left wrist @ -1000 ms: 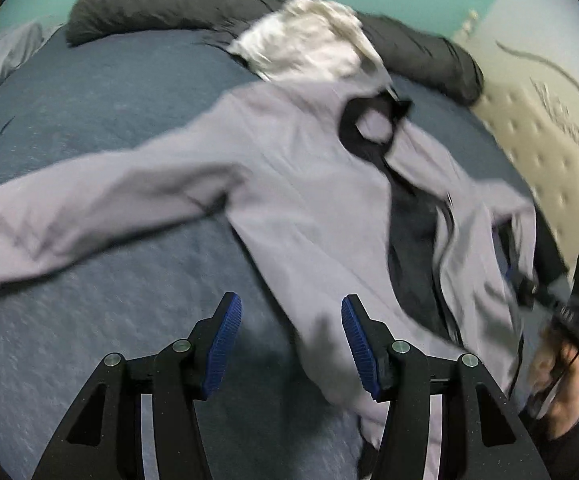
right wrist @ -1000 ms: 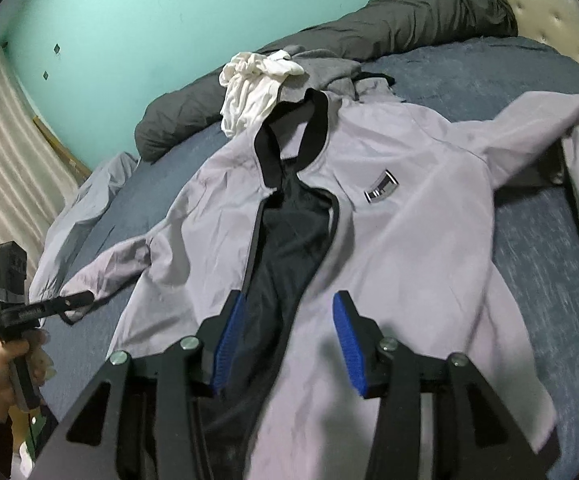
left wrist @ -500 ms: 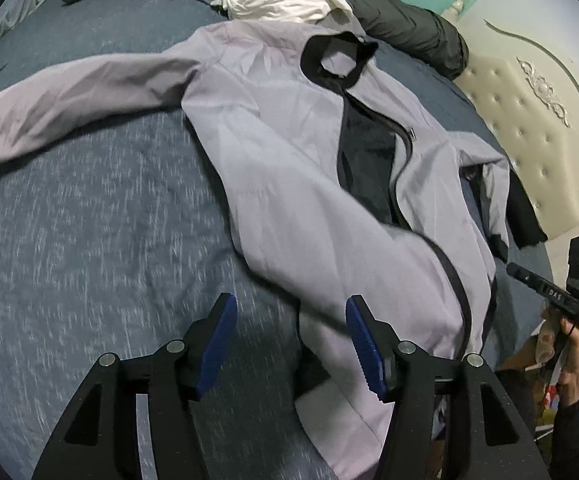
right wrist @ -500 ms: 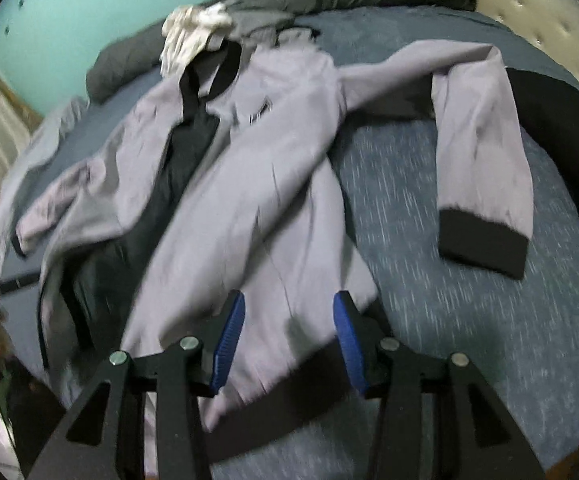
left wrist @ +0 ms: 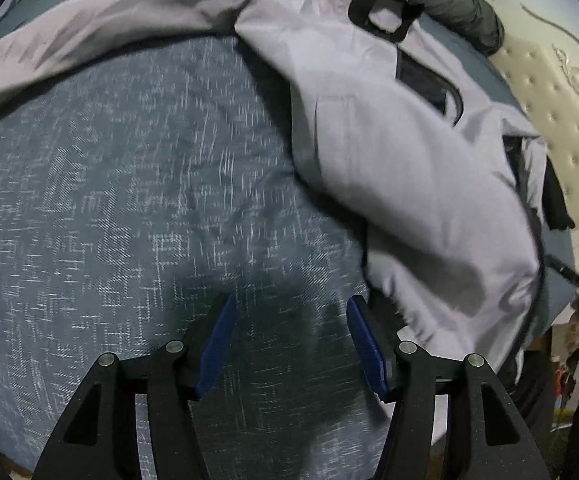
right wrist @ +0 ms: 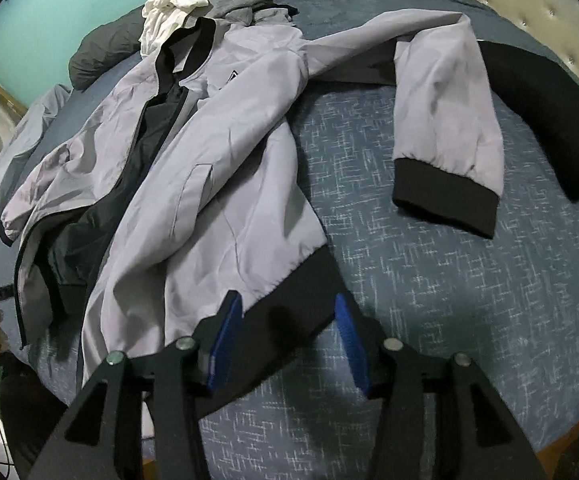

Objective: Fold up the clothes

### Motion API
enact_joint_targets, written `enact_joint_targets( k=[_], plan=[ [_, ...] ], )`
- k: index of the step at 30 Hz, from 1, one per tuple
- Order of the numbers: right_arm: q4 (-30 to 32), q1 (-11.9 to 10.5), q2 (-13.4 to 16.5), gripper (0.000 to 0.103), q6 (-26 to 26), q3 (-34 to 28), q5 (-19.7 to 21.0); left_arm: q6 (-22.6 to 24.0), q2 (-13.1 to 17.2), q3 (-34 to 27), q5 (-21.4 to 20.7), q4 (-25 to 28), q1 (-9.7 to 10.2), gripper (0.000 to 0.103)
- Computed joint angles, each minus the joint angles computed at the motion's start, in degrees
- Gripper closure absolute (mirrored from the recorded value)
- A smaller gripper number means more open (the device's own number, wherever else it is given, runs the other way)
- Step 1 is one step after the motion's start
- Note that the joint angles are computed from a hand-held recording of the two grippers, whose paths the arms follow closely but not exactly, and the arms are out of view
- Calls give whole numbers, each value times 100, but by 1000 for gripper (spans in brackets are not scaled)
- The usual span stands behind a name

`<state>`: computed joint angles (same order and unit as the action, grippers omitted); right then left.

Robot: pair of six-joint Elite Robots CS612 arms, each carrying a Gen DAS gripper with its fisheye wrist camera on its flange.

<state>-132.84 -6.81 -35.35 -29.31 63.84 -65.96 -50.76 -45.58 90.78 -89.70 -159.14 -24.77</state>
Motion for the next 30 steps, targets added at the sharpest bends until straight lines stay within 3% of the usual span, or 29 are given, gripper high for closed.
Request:
enact_joint_targets(
  k=[4,7,15,18,20,22,23,26,30],
  plan=[
    [226,41,157,49,55,-248,-25,43,159,-127,-57,-205,-6,40],
    [392,73,270,49,131,-412,-120,8,270,-226,-30,-494,-18,32],
    [515,177,389,49,-181,-593,-274,-108,534,-632,246,-736,-16,32],
    [464,158,380,62,-274,-558,-230,-261,636,-769,336,-778,4,32],
    [444,142,364,83,-296,-523,-163,-268,694,-858,386,-804,6,33],
    [433,130,315,98,-392,-438,-131,-138,723,-941,422,-810,-6,43],
    [477,127,294,100,-462,-412,-116,-52,733,-983,438,-810,-13,59],
    [827,110,186,103,-693,-337,35,251,701,-1069,549,-755,-50,88],
    [970,77,-66,103,-1046,-90,263,652,481,-996,802,-742,-109,98]
  ],
)
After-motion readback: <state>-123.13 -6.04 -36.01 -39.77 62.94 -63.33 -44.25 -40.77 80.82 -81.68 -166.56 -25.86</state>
